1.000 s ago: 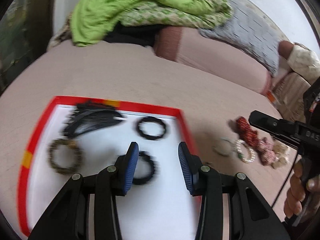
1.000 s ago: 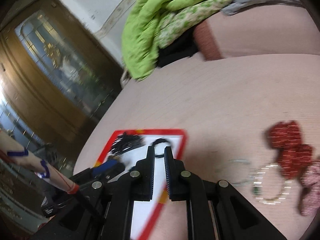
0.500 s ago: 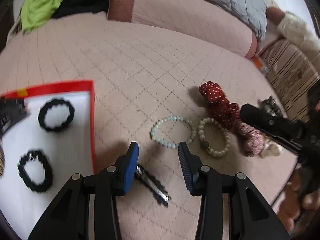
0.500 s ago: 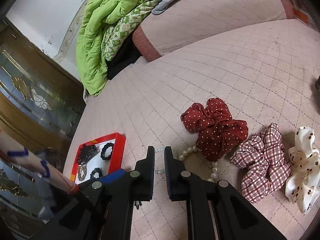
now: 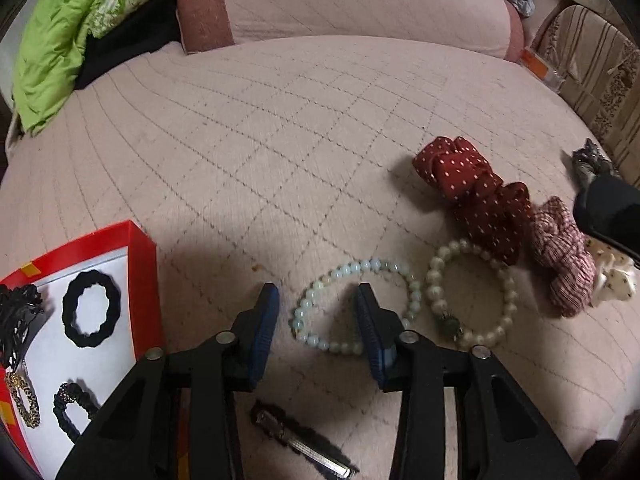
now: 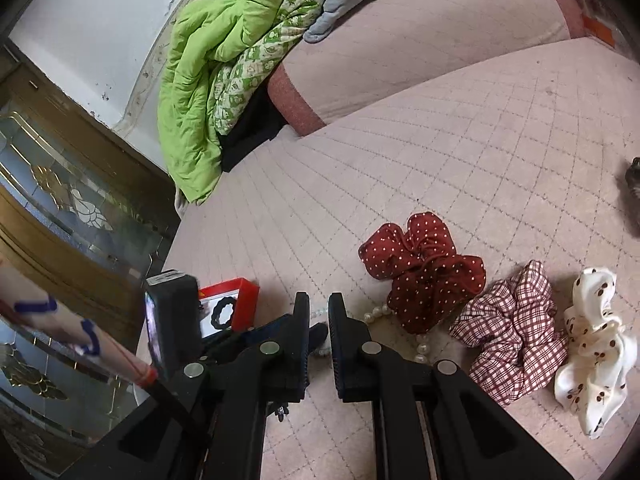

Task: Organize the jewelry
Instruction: 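Grasp the pearl bracelet with the right gripper while the left grasps the jade bracelet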

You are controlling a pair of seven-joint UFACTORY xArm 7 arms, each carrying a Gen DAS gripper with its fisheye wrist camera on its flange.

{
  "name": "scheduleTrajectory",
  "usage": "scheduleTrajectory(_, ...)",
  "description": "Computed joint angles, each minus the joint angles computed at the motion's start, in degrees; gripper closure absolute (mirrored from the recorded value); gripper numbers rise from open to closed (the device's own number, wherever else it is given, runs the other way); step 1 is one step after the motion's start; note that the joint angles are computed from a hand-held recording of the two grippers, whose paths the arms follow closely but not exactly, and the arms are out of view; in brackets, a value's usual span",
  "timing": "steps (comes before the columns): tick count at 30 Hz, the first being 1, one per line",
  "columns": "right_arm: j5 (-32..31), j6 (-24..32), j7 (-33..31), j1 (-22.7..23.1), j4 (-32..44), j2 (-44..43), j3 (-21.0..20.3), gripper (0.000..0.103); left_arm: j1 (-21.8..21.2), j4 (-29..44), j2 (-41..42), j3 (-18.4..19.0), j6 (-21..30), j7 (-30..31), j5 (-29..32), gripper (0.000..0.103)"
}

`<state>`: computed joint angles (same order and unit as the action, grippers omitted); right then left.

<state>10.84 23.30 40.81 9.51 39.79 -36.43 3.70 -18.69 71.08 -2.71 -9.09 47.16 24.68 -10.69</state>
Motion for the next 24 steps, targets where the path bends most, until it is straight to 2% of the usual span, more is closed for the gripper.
scheduleTrajectory(1, -0.10, 0.21, 0.03, -0.05, 0.03, 0.02, 0.04, 0.092, -0.19, -1.05, -0.51, -0.34, -1.78, -0.78, 1.43, 0.077)
scheduleTrajectory(2, -0.08, 0.46, -0.02, 0.02, 0.04, 0.14, -0.06, 0.092, -0.35, -1.96, -1.06, -0.55, -3.31, -1.26, 2.46, 0.095)
scheduleTrajectory(3, -0.03, 0.59, -0.12, 0.10, 0.10, 0.31, -0.17, 0.092, -0.49, -2.59, -1.68, -0.57, -3.91, -1.29, 2.50, 0.098)
scheduleTrajectory(10, -1.03, 3.22, -0.52, -0.25, 1.87, 2.62, 0.21, 0.092, -0.12, -4.03, -7.50, 3.43, -1.63, 7.00, -12.64, 0.098)
scheduleTrajectory(13, -1.15, 5.56, -2.11, 0.56, 3.77, 5.26, 0.04, 0.092, 0.63, -2.10, -8.55, 5.67, 2.62, 9.77, -18.19, 0.098)
scheduleTrajectory(17, -1.22, 7.58, -2.99, 0.68, 5.42, 8.13, 0.50, 0.092, 1.99, -1.10, -10.05, 7.50, 4.87, 13.07, -23.44, 0.098)
scheduleTrajectory(21, -3.60, 10.11, -3.16, -0.07, 7.56, 10.96, 1.95, 0.092, 3.44, -2.02, -11.31, 8.62, 3.01, 16.12, -25.64, 0.098)
scheduleTrajectory(24, -5.33, 11.93, -3.74, -0.05, 8.98, 12.99, 2.69, 0.092, 4.51, -0.91, -10.11, 9.81, 3.90, 16.94, -27.64, 0.098)
